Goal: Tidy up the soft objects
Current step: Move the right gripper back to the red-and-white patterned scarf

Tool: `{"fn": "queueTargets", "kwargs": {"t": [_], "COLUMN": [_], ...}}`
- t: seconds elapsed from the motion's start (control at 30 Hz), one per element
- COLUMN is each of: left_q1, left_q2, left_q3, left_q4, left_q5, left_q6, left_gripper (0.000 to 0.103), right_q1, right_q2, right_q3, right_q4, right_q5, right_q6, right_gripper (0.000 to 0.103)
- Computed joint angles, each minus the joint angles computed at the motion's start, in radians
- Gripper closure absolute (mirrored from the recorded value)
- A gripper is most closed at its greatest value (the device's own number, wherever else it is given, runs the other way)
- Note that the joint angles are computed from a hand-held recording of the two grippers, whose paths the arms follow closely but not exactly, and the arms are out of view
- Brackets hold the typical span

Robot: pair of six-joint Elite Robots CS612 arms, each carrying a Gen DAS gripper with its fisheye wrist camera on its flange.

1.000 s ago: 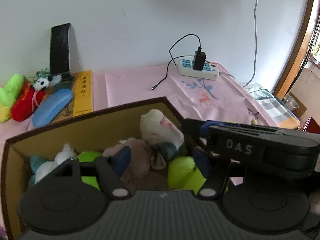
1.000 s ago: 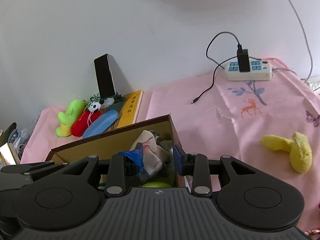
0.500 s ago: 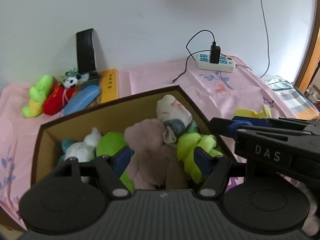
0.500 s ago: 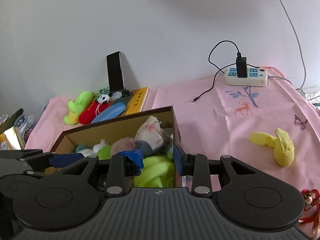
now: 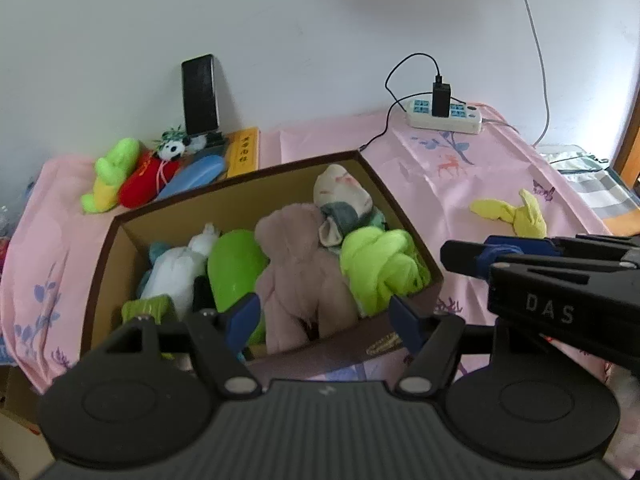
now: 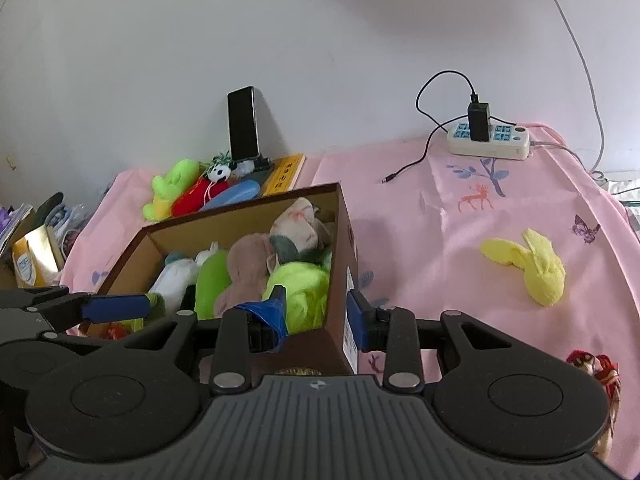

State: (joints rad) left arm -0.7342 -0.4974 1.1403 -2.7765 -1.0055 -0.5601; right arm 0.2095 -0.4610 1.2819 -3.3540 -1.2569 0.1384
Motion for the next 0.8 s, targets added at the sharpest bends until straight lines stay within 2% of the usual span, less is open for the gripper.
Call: {"fn": "queueTargets", "kwargs": {"t": [0.47, 0.8], "left_q1": [-0.032, -0.047], "left_q2": [0.028, 0.067], "left_q3": [-0.056, -0.124], "left_q4": [0.147, 0.238], "left_q5": [0.008, -0.024], "left_q6": [-0.109, -0.132], "left_gripper": [0.031, 0.031], "right_q1": [-0.034, -0.060], "right_q2": [-0.026, -0.037], "right_q3": [0.074, 0.116], "right_q4": [0.023, 0.048], "right_q5": [0.062, 0.076], "right_q6": [-0.065, -0.092], "right_gripper": [0.087, 0.087]}}
